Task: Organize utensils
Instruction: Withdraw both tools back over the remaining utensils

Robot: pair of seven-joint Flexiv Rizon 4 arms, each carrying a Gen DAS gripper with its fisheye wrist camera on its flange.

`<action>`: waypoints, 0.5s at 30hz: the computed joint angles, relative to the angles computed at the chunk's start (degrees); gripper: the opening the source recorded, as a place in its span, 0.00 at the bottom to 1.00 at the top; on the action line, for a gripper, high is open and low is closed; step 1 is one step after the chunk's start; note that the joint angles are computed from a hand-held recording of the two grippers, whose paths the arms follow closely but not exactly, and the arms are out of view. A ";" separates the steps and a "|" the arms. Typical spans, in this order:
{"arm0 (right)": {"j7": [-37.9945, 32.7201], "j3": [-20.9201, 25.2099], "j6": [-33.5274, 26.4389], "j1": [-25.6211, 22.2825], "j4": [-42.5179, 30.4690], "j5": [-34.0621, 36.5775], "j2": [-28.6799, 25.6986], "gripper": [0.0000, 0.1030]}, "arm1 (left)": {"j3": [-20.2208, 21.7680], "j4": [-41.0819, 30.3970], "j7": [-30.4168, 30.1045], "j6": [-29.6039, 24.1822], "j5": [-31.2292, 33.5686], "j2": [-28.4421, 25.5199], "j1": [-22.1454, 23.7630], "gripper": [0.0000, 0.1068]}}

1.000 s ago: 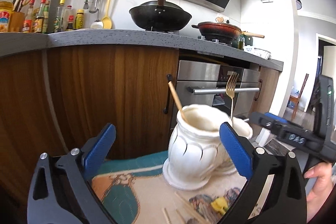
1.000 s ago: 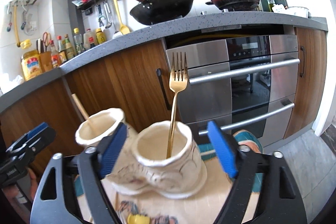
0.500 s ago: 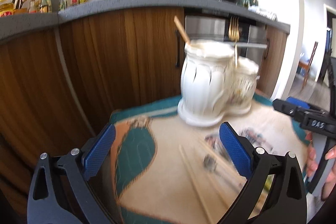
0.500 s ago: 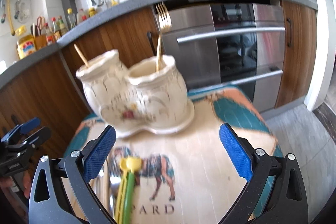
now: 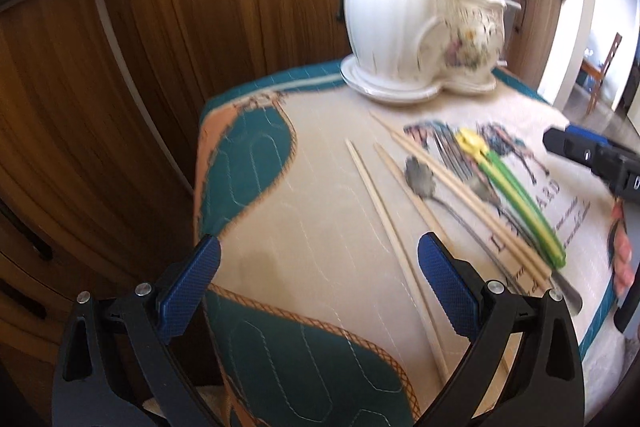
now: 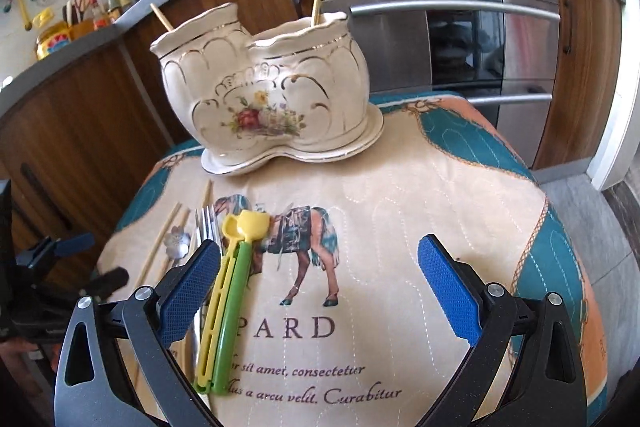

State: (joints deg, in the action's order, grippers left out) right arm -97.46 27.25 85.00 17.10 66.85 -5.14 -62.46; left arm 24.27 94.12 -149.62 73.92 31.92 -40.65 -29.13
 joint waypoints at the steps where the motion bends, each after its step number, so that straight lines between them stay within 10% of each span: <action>1: -0.09 -0.28 -0.05 0.20 0.03 -0.16 0.03 0.95 | -0.86 0.03 0.98 -0.41 -0.42 0.04 0.54 0.91; 5: -0.71 -0.23 -0.63 0.33 -0.19 -0.25 -0.05 0.95 | -2.76 -0.02 4.03 -2.07 -1.12 0.47 1.30 0.86; 15: -6.11 3.18 -1.41 -1.03 0.41 -0.35 -0.07 0.95 | -8.79 1.50 13.65 -1.88 -5.95 1.90 5.09 0.22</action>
State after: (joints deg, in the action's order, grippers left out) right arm -103.57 30.43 83.59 16.07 67.26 -5.50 -62.53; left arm 15.47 95.62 -135.97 72.04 25.97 -38.74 -24.04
